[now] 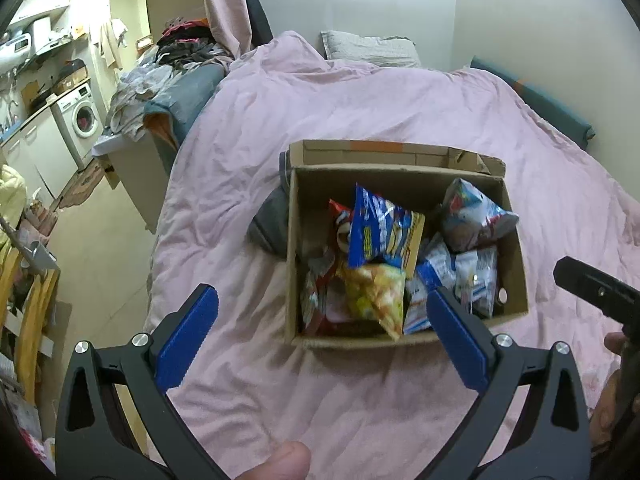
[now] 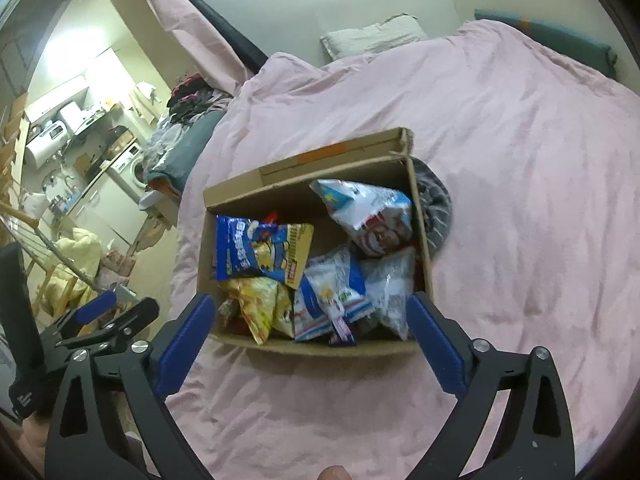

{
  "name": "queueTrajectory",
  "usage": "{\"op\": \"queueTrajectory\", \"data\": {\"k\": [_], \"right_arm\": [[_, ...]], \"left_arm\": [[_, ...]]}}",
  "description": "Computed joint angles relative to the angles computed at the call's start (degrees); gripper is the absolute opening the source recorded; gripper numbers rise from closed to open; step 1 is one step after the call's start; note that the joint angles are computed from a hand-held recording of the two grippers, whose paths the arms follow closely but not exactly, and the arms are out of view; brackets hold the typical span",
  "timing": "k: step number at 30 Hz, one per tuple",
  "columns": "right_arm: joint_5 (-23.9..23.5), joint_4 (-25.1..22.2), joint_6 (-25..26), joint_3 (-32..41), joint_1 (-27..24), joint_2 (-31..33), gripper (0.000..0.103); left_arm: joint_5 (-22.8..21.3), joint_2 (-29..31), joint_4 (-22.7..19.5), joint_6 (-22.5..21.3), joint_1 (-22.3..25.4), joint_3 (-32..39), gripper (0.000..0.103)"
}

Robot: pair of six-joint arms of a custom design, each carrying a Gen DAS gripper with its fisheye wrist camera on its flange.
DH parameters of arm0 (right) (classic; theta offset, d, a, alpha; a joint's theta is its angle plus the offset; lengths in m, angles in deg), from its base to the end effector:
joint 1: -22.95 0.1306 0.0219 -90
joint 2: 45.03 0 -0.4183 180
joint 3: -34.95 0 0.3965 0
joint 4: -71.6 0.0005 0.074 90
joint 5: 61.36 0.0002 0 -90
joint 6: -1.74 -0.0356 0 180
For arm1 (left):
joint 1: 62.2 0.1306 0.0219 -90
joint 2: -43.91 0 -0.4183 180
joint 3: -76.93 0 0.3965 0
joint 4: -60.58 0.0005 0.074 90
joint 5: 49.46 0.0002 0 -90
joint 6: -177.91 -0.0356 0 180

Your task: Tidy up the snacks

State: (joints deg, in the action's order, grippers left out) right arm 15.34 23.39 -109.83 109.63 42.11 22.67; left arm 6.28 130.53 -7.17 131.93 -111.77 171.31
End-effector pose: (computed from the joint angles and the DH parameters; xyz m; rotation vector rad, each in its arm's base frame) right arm 0.3170 0.1183 0.4940 -0.0746 2.3480 0.6265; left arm 0.3013 -0.3235 0.5121 -0.0805 2.3673 0.0369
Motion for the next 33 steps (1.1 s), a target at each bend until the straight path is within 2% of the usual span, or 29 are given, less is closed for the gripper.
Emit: {"op": "queueTrajectory", "data": {"k": [5, 16, 19, 21, 24, 28, 33], "right_arm": [[2.8, -0.7, -0.2, -2.1, 1.5, -3.4, 0.103], [11.3, -0.5, -2.0, -7.1, 7.8, -10.4, 0.103], [14.9, -0.2, -1.9, -8.3, 10.1, -11.7, 0.103], [18.3, 0.1, -2.2, -9.1, 11.7, -12.4, 0.103], [21.0, 1.8, -2.3, -10.0, 13.4, -13.2, 0.103], [25.5, 2.6, 0.5, -10.0, 16.0, -12.8, 0.103], [27.6, 2.5, 0.9, -9.9, 17.6, -12.3, 0.103]], "left_arm": [[-2.3, -3.4, -0.2, 2.8, -2.6, -3.4, 0.103], [-6.6, -9.2, -0.8, 10.5, -8.6, -10.3, 0.103], [-9.0, -9.7, -1.1, 11.9, -9.8, -11.5, 0.103], [-8.7, -10.0, -0.8, 13.1, -9.8, -11.9, 0.103], [-8.7, -10.2, 0.2, 12.9, -9.9, -12.3, 0.103], [-10.1, -9.2, -0.4, 12.1, -10.6, -12.2, 0.103], [-10.5, -9.2, 0.4, 11.1, -11.2, -12.5, 0.103]]}}
